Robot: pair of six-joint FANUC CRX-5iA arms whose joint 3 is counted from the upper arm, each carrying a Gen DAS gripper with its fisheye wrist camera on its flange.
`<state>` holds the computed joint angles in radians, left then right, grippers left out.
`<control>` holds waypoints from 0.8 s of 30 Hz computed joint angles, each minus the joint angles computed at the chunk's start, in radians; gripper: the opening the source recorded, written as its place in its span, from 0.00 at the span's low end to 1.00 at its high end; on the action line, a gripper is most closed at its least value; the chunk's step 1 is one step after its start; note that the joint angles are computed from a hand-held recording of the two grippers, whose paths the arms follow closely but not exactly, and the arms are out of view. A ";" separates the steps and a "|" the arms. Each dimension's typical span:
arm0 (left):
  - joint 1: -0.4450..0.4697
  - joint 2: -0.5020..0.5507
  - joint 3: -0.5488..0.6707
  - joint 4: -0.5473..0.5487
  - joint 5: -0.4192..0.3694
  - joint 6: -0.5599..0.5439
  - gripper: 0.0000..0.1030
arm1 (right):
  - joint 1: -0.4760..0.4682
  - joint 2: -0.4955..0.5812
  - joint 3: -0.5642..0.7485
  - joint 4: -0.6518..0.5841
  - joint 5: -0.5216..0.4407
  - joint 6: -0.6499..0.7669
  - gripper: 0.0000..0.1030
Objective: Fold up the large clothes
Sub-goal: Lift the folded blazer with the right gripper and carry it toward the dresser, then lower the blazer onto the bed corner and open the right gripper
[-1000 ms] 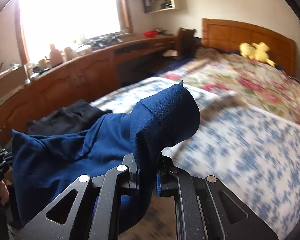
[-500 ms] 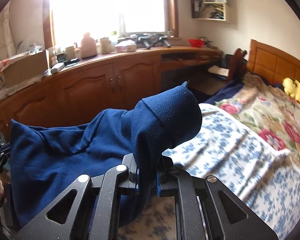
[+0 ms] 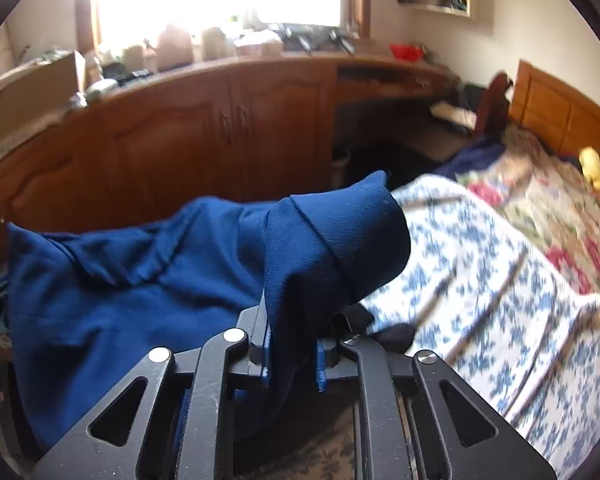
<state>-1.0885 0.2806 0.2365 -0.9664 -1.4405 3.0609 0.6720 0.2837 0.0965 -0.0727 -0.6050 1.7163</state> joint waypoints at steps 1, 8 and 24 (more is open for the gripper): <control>-0.006 0.006 0.006 0.003 -0.013 0.006 0.11 | -0.003 0.004 -0.003 0.013 -0.019 -0.008 0.30; -0.050 0.017 0.040 0.008 -0.045 0.019 0.23 | -0.036 -0.105 -0.145 -0.028 0.019 0.077 0.58; -0.198 0.237 0.477 -0.138 -0.066 -0.198 0.52 | -0.170 -0.553 -0.463 -0.235 -0.010 0.284 0.74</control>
